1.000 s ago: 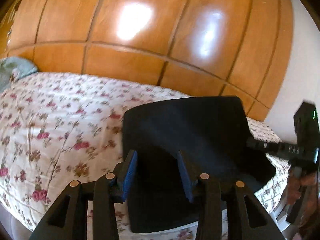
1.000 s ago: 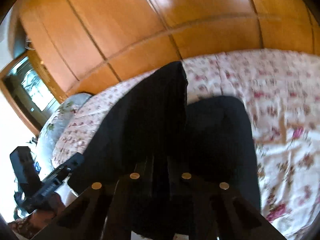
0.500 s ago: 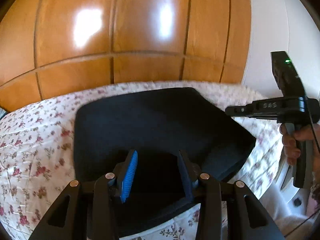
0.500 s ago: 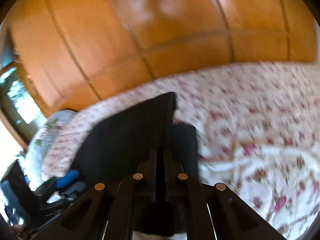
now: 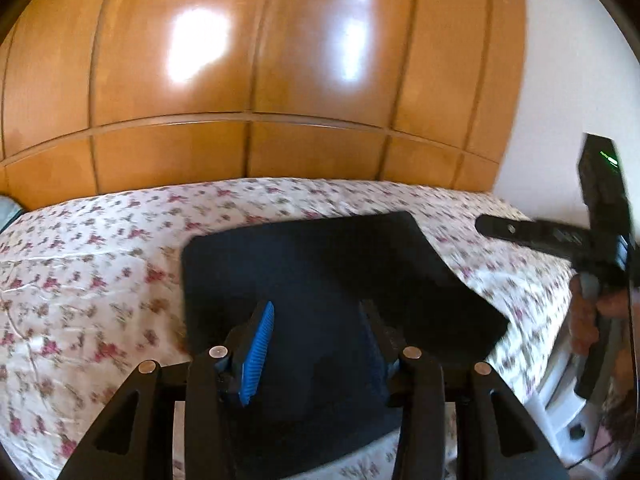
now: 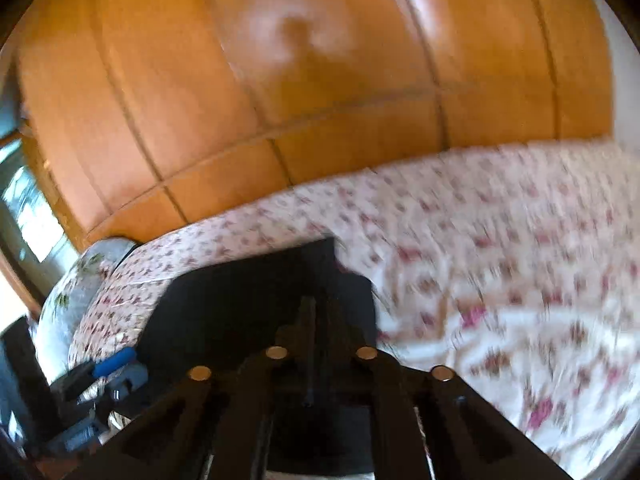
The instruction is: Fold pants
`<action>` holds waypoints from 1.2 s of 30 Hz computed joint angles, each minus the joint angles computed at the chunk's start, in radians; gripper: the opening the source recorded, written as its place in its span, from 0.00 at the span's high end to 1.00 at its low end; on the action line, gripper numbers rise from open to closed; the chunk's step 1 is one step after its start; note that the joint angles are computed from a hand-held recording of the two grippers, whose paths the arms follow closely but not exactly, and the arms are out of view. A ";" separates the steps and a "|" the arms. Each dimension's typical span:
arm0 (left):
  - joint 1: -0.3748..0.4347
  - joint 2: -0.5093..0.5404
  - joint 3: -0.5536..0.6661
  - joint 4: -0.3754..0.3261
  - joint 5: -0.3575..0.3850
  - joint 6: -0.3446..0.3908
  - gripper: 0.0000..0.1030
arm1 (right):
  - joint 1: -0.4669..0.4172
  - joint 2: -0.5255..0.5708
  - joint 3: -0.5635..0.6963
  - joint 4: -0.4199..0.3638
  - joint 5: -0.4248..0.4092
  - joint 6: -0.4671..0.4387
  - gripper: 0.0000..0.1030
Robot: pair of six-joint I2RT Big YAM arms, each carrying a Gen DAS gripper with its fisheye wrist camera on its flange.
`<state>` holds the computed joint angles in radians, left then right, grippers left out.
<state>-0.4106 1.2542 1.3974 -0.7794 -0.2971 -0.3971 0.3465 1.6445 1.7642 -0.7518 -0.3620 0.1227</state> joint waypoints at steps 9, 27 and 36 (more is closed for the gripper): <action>0.127 0.225 0.233 -0.204 0.072 -0.006 0.58 | 0.130 0.276 0.370 -0.250 0.163 -0.231 0.77; 0.112 0.281 0.216 -0.142 0.012 0.064 0.56 | 0.084 0.304 0.255 -0.034 0.199 -0.087 1.00; 0.061 0.196 0.177 -0.207 -0.016 -0.033 0.55 | 0.072 0.094 -0.004 0.085 0.093 -0.080 0.90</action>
<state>-0.3492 1.4501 1.5748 -0.9864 -0.3133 -0.4296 0.4181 1.7384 1.7607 -0.6666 -0.2695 0.0429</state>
